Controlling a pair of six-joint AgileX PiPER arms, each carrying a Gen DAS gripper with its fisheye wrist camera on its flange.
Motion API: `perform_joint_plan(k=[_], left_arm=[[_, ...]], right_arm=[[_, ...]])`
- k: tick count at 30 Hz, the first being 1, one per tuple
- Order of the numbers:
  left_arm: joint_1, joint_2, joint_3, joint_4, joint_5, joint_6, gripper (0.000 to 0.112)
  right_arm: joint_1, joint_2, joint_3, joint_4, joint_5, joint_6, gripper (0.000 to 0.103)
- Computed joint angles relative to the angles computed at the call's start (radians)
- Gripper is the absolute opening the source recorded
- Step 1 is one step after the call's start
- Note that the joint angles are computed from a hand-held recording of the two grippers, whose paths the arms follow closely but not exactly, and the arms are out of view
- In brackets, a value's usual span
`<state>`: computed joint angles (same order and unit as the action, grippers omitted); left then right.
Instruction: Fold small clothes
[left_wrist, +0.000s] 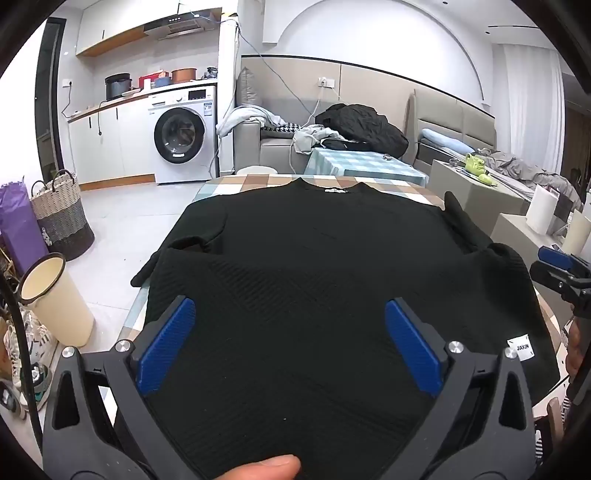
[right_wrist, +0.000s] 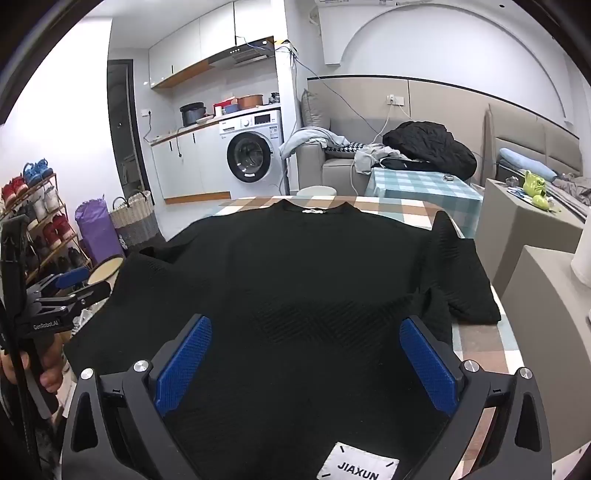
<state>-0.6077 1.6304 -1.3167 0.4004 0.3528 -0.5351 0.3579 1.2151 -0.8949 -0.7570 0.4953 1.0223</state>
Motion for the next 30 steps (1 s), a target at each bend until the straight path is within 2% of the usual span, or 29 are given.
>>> perform_joint_plan(k=[2,5,9,12,16,30], left_arm=[[0.000,0.001,-0.004,0.001,0.008,-0.001,0.102],[0.006,0.004,-0.008,-0.030,0.007,0.031,0.102],[0.010,-0.012,0.005,-0.047,0.014,0.049,0.102],[0.026,0.019,-0.010,-0.067,0.000,0.075,0.102],[0.015,0.023,-0.023,-0.059,0.017,0.056,0.102],[0.010,0.022,-0.022,-0.041,0.019,0.036,0.102]], right_arm=[[-0.002,-0.007,0.014,-0.038,-0.021,0.047,0.103],[0.027,-0.009,0.019,-0.077,-0.005,0.106,0.103],[0.031,0.005,0.013,-0.087,-0.018,0.127,0.103],[-0.011,-0.021,0.029,-0.016,-0.058,0.057,0.103],[-0.022,-0.016,0.025,0.021,-0.065,0.016,0.103],[-0.039,-0.004,0.028,0.017,-0.078,0.010,0.103]])
